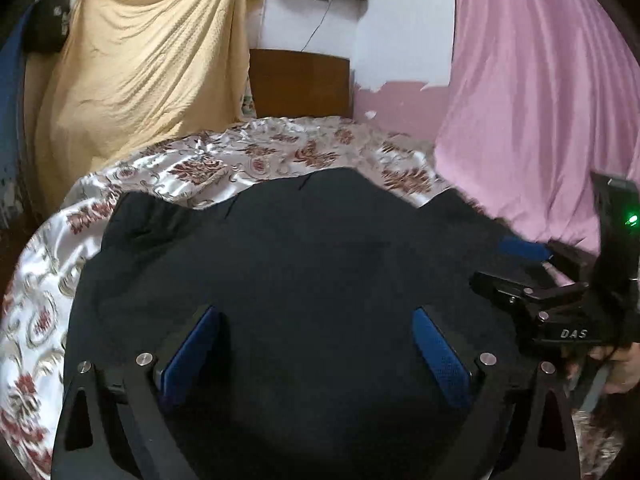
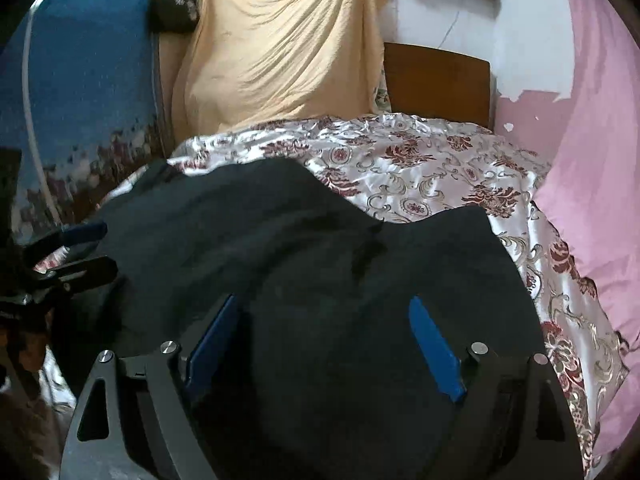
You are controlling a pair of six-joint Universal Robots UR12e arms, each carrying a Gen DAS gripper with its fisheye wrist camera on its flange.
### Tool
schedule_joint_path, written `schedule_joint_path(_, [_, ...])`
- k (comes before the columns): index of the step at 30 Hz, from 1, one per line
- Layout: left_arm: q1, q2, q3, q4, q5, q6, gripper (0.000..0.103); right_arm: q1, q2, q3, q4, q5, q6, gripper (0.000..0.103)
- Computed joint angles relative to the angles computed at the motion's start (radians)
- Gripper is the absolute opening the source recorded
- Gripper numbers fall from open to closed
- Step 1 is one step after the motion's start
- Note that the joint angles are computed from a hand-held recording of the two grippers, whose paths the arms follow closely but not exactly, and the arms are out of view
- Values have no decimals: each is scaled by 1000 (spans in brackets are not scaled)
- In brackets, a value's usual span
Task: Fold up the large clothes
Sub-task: 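Open both grippers and press down on the folded jacket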
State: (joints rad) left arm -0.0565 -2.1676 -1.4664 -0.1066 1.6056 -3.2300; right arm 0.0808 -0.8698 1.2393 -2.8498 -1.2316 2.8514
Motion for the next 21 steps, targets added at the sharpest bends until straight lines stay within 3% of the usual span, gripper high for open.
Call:
schedule_joint_path(4, [-8, -52, 111, -94, 108, -3, 98, 29, 54, -89, 4, -116, -48, 83])
schedule_joint_path(8, [4, -94, 202, -235, 141, -53, 103, 39, 118, -230, 140, -183, -15, 83])
schedule_joint_path(13, [33, -125, 250, -293, 108, -94, 103, 38, 204, -380, 246, -237, 12, 84])
schedule_joint_path(17, [61, -141, 272, -319, 61, -174, 103, 24, 259, -477, 358, -202, 109, 87])
schedule_joint_path(21, [79, -158, 287, -335, 3, -212, 103, 17, 290, -522, 402, -156, 128, 90])
